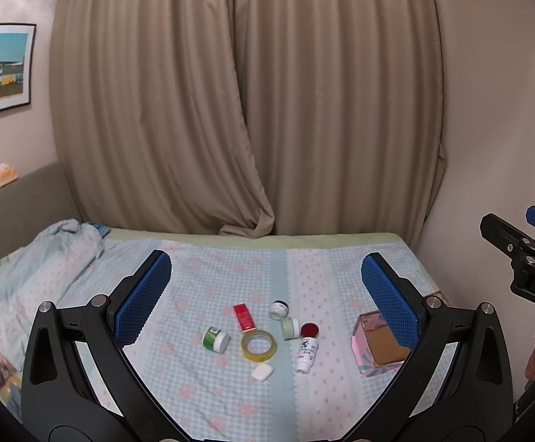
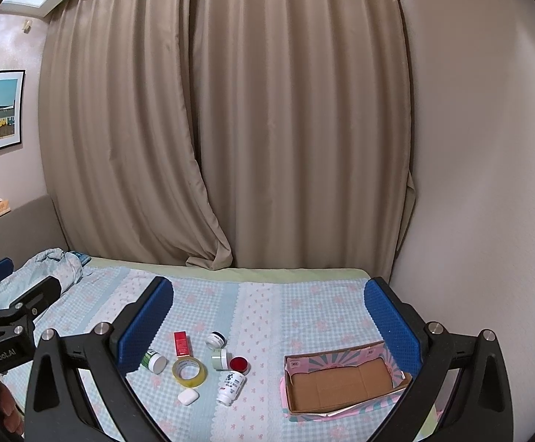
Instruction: Organize rigid objects
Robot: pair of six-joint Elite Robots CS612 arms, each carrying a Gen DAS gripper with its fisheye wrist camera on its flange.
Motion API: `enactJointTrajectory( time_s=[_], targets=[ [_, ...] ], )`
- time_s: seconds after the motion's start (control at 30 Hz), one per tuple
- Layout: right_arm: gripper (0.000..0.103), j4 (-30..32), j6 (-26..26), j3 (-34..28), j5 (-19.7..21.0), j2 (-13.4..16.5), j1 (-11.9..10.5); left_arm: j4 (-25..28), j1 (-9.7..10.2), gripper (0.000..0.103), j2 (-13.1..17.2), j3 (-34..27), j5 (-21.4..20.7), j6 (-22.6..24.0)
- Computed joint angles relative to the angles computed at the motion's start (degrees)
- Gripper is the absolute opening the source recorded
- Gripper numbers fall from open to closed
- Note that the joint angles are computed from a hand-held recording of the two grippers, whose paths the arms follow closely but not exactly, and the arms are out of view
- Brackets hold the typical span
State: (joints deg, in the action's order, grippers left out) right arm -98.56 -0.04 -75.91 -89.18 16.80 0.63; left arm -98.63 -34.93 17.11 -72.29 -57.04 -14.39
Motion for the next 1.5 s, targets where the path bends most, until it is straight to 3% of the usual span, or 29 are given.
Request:
enactJointTrajectory(
  time_s=[0.6, 0.93, 1.17, 1.5],
  targets=[
    [0.103, -0.8, 0.0, -0.3, 0.8, 0.7, -0.3, 1.8, -0.11, 0.102, -0.5, -0.2, 0.7, -2.1],
    [0.103, 0.8, 0.0, 1.4, 4.4, 0.8, -0.6, 9.9, 1.04, 0.102, -1.6, 2.1, 1.2, -9.4],
    [0.103, 2.6, 1.0, 4.9, 2.9, 1.8, 0.2, 14.3, 4.53, 0.102, -1.0, 4.3, -4.0, -12.4],
    [0.103, 7.8, 11.1, 14.0, -2.7, 0.2, 3.3, 13.1, 11.95, 0.102, -1.7, 14.2, -19.0, -4.3]
  ],
)
